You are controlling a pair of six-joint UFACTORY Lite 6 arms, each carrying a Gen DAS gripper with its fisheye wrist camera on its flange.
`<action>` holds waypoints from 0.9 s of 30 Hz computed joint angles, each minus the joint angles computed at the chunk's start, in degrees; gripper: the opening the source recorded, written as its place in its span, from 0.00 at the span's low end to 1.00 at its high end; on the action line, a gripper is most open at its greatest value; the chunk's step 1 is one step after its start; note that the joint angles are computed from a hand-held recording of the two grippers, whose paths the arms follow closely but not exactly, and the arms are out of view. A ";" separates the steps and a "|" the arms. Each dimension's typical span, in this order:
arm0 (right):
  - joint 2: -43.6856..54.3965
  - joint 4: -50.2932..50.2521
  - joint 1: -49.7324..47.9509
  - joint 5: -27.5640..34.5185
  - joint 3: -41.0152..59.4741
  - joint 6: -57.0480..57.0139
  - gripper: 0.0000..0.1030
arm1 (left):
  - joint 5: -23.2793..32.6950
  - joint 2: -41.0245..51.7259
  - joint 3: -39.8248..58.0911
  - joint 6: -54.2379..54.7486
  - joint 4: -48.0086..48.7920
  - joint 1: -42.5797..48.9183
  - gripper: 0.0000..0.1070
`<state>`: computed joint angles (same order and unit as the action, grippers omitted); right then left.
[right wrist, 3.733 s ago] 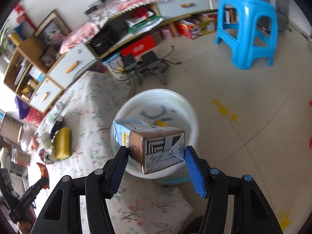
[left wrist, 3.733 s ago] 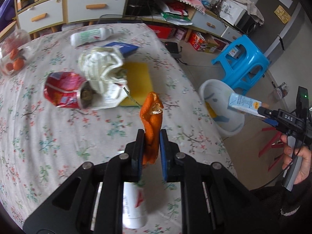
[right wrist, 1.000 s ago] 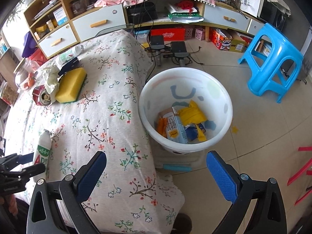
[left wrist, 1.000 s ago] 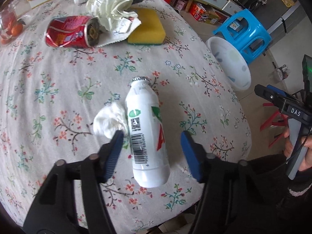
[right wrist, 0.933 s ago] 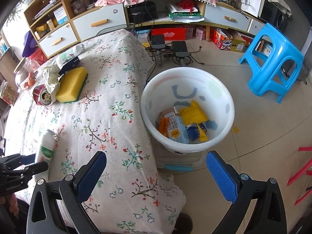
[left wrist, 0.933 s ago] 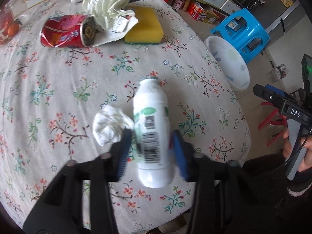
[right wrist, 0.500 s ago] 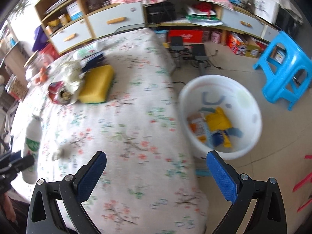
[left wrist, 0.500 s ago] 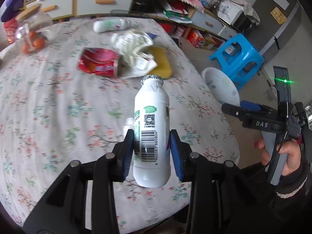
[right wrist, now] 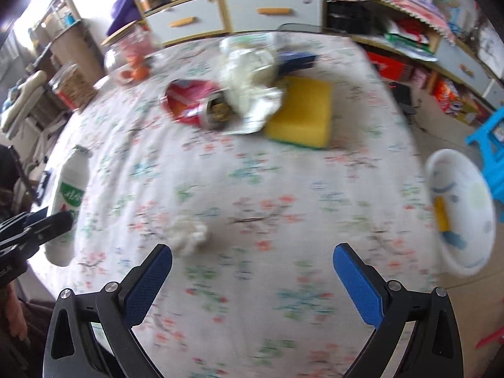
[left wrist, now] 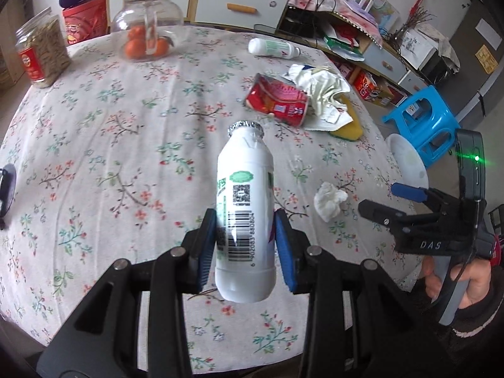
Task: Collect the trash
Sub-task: 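Grasp the white bottle with the left tool while the right tool grasps the tissue, then drop the tissue and white bottle into the white bucket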
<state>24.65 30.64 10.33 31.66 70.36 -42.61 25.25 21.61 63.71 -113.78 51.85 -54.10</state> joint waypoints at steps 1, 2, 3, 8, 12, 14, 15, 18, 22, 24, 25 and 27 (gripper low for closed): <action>0.38 1.00 1.08 -0.44 -0.70 -0.50 1.00 | -0.30 -0.71 -1.10 -0.65 0.53 0.19 0.36; 0.62 1.27 1.97 -0.88 -1.29 -0.64 1.00 | -0.67 -1.27 -2.00 -1.19 0.84 0.22 0.36; 1.26 1.22 3.42 -2.00 -1.97 -0.64 0.99 | -0.79 -1.91 -2.93 -1.83 1.14 0.17 0.36; 1.78 -4.14 8.12 -10.39 -5.92 3.53 0.98 | -1.17 -4.69 -6.45 -3.93 1.94 -0.32 0.36; 0.33 -5.53 11.17 -15.92 -8.57 3.56 0.82 | -1.63 -5.83 -7.96 -4.66 2.54 -0.08 0.36; 0.20 -3.29 11.40 -16.08 -8.59 1.55 0.74 | -1.75 -6.11 -8.31 -4.88 2.68 -0.11 0.36; 0.34 -1.93 11.69 -16.29 -8.33 0.49 0.68 | -1.78 -6.06 -8.30 -4.92 2.75 -0.10 0.36; 0.96 1.15 11.76 -16.39 -7.57 -2.04 0.52 | -1.83 -5.91 -8.12 -4.78 2.71 -0.14 0.36; 0.49 7.32 9.55 -14.23 -7.04 -9.42 0.30 | -1.44 -5.45 -7.15 -3.91 2.12 -0.38 0.36; -0.10 7.13 9.41 -13.85 -7.14 -9.50 0.28 | -1.23 -5.21 -6.71 -3.64 2.01 -0.48 0.36; -0.62 7.40 9.00 -13.68 -7.27 -10.00 0.28 | -1.07 -5.07 -6.41 -3.53 1.94 -0.56 0.36; -2.29 9.35 7.40 -13.05 -8.07 -12.43 0.28 | -0.78 -4.64 -5.62 -3.05 1.74 -0.60 0.36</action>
<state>22.35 39.99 17.73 18.61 62.28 -55.05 24.46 16.97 58.09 -116.83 53.59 -54.70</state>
